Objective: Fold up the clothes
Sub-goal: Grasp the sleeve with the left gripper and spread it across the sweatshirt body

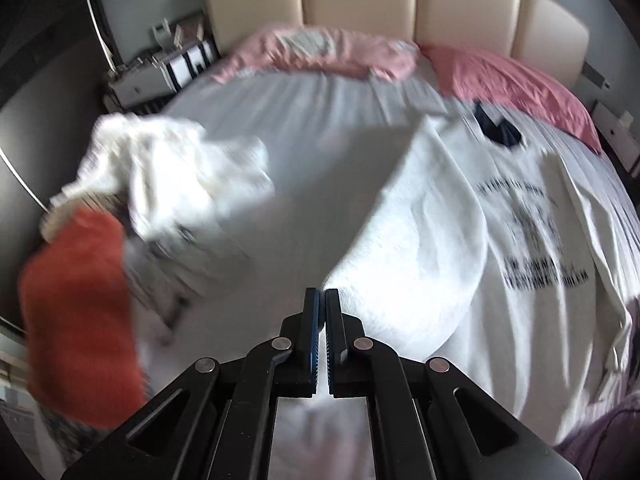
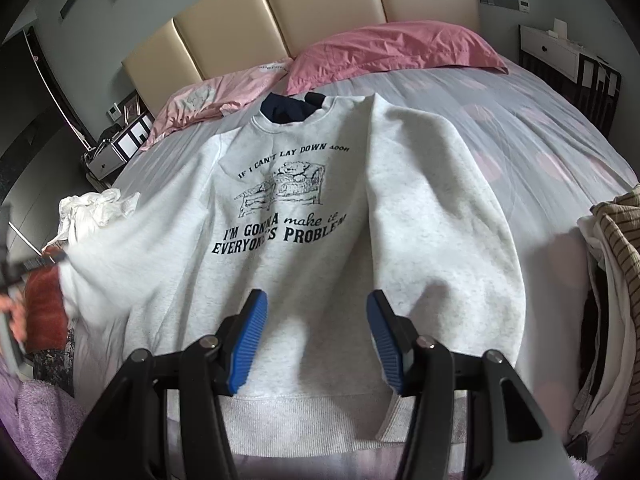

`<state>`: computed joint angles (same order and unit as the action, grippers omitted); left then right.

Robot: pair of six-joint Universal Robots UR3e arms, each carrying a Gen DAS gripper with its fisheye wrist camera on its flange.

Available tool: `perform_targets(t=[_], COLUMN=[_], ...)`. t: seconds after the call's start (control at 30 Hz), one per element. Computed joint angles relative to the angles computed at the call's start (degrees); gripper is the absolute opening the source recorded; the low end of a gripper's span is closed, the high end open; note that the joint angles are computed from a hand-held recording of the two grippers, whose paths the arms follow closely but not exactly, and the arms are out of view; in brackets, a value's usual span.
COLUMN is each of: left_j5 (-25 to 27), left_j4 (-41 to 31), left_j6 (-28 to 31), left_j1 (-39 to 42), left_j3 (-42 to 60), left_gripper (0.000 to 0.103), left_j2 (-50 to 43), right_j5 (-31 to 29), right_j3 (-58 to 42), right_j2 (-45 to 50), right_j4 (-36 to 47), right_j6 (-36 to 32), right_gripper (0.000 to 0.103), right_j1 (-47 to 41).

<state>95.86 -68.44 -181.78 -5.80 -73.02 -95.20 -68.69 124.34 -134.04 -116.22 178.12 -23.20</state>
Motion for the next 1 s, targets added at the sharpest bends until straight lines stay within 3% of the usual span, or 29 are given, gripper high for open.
perform_targets(t=[0.27,0.47,0.63,0.77,0.9,1.0], left_j5=[7.93,13.57,20.62,18.24,9.33,2.02], left_j4=[-5.68,-5.35,-0.91,-6.0,-5.37,-2.26], left_j6=[8.23,11.16,13.88,14.31,11.16,9.97], left_j1=[6.06,9.31,10.33,11.9,12.31,10.53], left_j3=[24.63,31.9,37.08,49.07,44.41,34.3], left_gripper=[0.003,0.003,0.001,0.001,0.003,0.004], left_j2=[-15.9,-26.15,-33.92,-40.26,-36.05,-28.37], right_j5=[-1.95,-3.13,-4.18,-5.79,-6.55,-5.88], right_j3=[-0.23,-0.38,-0.73,-1.27,-2.14,-3.76], right_j2=[5.4,7.96,10.44,13.81,15.32,14.29], right_j4=[-2.89,-3.83,-4.84,-6.97,-7.16,-3.65], right_j6=[1.23,2.46,3.39,4.41,5.53,4.64], right_gripper=[0.051,0.051,0.051,0.051,0.05,0.05], right_j1=[2.89,3.19,4.45,6.38,5.64,3.1])
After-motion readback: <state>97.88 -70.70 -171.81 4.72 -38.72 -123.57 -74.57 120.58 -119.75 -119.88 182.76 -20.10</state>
